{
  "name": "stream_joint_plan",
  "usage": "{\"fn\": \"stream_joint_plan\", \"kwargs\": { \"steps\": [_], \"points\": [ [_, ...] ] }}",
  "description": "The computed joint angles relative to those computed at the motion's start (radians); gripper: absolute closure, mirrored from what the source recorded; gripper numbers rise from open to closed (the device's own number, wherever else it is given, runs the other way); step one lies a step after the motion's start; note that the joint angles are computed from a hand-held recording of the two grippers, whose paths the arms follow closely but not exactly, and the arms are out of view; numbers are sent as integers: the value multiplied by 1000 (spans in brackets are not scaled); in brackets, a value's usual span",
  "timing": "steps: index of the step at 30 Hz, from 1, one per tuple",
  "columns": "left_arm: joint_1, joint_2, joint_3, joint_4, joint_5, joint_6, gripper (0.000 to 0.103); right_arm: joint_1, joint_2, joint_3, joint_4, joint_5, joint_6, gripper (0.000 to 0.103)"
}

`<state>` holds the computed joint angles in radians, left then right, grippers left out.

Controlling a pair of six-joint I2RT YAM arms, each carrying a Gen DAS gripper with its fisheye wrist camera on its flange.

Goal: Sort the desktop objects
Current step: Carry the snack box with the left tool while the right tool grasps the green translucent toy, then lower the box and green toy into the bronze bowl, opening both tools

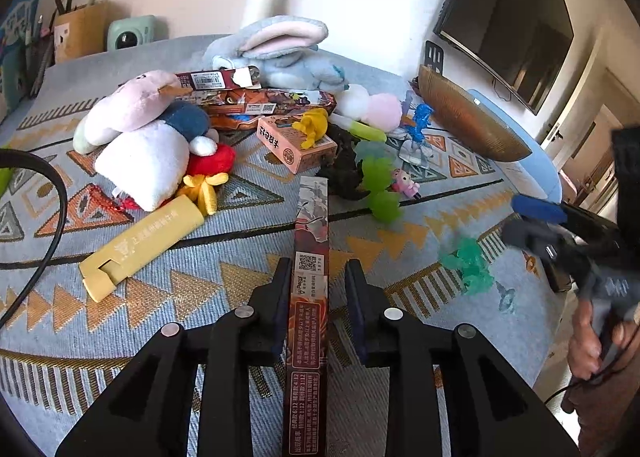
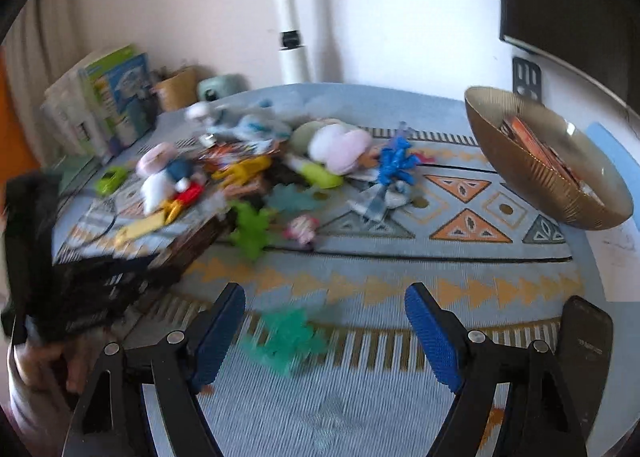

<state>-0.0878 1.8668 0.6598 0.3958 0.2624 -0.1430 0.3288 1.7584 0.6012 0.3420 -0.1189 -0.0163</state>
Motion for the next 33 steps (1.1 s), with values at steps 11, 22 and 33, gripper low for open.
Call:
{"fn": "stream_joint_plan", "kwargs": {
  "steps": [11, 22, 33],
  "points": [
    [-23, -5, 4, -10, -44, 12, 79, 95, 154, 16, 72, 52, 122, 46],
    [-43, -182, -19, -76, -37, 5, 89, -50, -40, -188, 282, -63, 149, 62],
    [-261, 11, 536, -272, -2, 11, 89, -724, -141, 8, 127, -584, 273, 62]
  ]
}}
